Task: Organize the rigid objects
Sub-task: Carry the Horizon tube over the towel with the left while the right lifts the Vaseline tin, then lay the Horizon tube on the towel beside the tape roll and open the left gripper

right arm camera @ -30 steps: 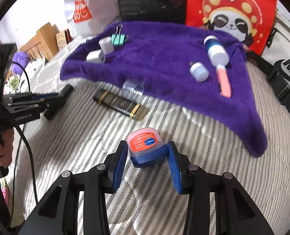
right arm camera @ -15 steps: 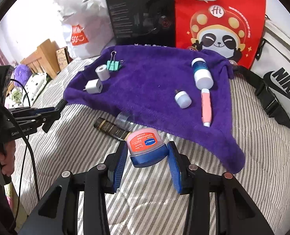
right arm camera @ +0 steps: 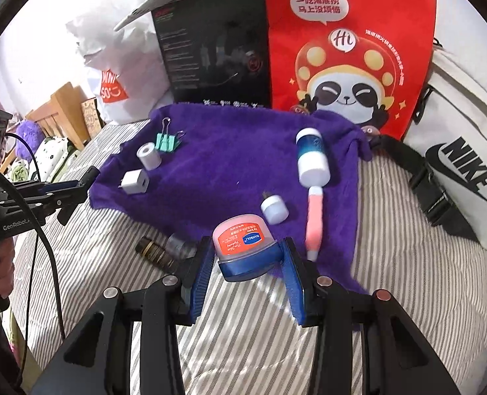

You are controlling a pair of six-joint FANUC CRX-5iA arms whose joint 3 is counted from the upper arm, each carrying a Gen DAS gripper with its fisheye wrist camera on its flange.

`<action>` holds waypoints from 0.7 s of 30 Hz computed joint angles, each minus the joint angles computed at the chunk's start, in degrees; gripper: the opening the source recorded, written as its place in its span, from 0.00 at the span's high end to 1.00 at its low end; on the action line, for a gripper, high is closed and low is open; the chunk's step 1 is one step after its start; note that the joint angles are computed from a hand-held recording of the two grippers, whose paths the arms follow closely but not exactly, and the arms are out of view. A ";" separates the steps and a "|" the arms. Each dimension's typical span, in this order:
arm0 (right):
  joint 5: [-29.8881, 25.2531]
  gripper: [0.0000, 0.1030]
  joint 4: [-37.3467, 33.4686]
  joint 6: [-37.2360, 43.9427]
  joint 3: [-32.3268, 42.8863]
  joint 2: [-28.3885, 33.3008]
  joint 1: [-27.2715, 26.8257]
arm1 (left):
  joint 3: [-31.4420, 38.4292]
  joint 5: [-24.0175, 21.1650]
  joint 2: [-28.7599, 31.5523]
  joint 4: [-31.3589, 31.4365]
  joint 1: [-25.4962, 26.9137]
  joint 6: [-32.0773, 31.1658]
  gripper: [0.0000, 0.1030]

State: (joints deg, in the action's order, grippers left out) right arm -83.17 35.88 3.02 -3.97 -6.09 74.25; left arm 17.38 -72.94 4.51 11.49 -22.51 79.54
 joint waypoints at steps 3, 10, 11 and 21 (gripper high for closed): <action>-0.25 0.60 -0.07 0.74 0.15 0.03 -1.04 | 2.07 -0.26 2.06 0.47 -0.54 -0.33 0.80; 0.23 0.60 -0.55 0.67 -1.10 -0.90 -2.80 | 8.77 -1.37 8.81 1.16 -2.11 -0.52 0.80; 0.24 0.60 -0.65 0.63 -1.21 -0.91 -2.99 | 9.95 -1.50 10.01 1.38 -2.34 -0.50 0.80; 1.84 0.60 -1.51 -1.68 -3.54 -2.27 -4.21 | 18.74 -2.88 19.46 -0.88 -4.34 2.26 0.80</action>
State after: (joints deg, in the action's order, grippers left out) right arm -81.33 34.37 1.34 -7.51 -8.35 70.04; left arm 36.11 -75.82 23.96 10.61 -26.85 81.80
